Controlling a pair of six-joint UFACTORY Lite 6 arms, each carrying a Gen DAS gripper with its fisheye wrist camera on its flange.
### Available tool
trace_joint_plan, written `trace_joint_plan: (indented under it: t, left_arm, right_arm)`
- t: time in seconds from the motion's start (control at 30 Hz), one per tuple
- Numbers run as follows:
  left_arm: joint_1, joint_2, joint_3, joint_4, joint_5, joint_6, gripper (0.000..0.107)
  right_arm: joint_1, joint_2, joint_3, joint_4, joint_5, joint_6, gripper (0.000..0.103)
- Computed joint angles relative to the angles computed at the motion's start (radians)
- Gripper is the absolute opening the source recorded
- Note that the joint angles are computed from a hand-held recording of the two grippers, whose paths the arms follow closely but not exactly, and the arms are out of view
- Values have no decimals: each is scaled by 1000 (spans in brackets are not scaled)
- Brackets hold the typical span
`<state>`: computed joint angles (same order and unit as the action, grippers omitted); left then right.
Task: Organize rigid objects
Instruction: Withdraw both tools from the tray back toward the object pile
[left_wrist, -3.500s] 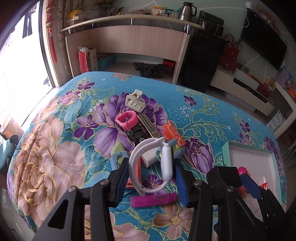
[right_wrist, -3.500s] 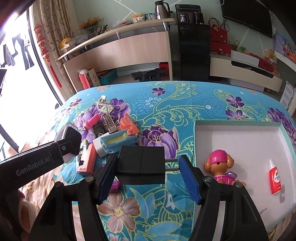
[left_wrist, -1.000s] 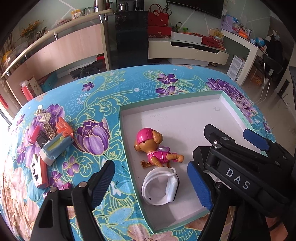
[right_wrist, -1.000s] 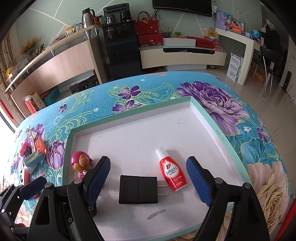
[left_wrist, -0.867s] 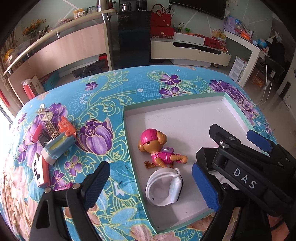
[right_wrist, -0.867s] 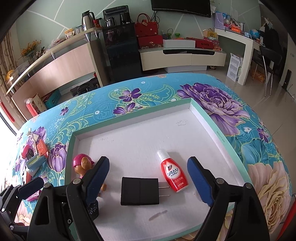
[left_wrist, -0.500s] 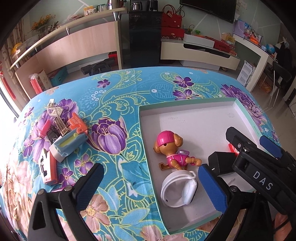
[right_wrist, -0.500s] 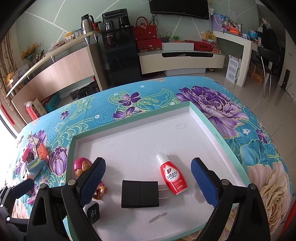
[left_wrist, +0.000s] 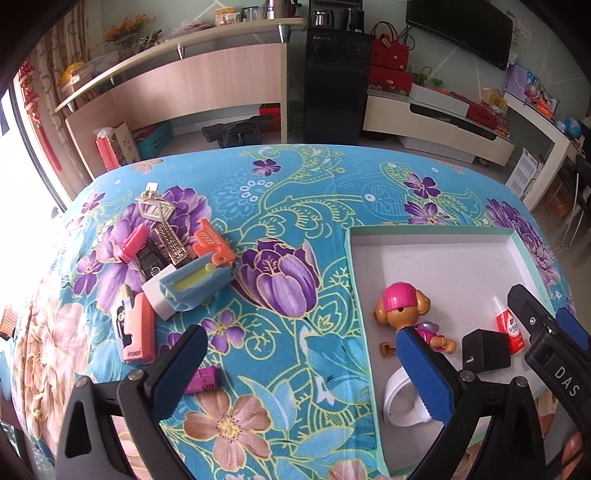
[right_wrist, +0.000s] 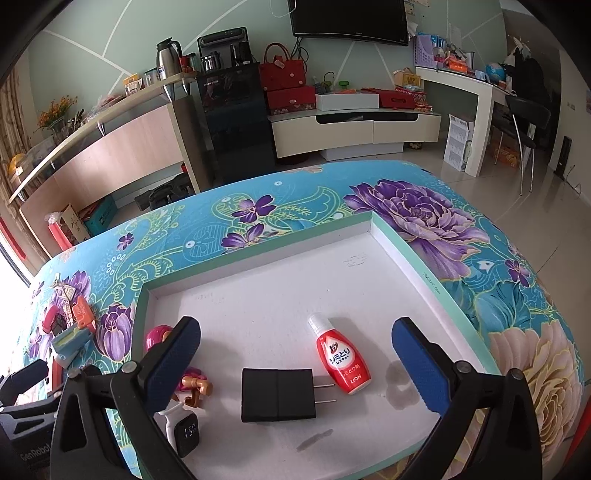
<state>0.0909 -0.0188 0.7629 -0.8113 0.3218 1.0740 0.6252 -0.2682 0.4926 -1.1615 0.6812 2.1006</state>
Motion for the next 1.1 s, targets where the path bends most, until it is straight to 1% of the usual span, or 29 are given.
trace_joint_plan:
  t: [0.1, 0.2, 0.27, 0.4, 0.53, 0.57, 0.7, 0.83, 0.9, 1.1]
  left_arm:
    - [34, 40, 37, 11, -11, -20, 103]
    - [73, 73, 79, 16, -11, -36, 103]
    - [95, 97, 112, 48, -10, -78, 103]
    - [116, 141, 175, 178, -28, -216, 103]
    - [114, 194, 244, 444, -67, -488, 103]
    - [121, 208, 266, 461, -63, -511, 103]
    - [173, 251, 327, 315, -45, -379, 103]
    - [220, 300, 365, 219, -15, -291, 103]
    - [249, 322, 382, 144, 17, -217, 103]
    - [320, 363, 431, 32, 104, -98, 103]
  right_arm:
    - [10, 26, 25, 7, -4, -14, 103]
    - [48, 103, 86, 31, 43, -40, 103]
    - [70, 141, 118, 30, 59, -49, 103]
    - [89, 179, 158, 16, 41, -32, 103]
    - [124, 235, 215, 20, 81, -53, 103]
    - [129, 244, 226, 21, 80, -58, 103]
    - [137, 263, 253, 6, 60, -41, 103]
    - [139, 310, 309, 24, 43, -70, 103]
    - [148, 348, 351, 42, 50, -104, 103]
    - [162, 432, 463, 97, 27, -199, 103]
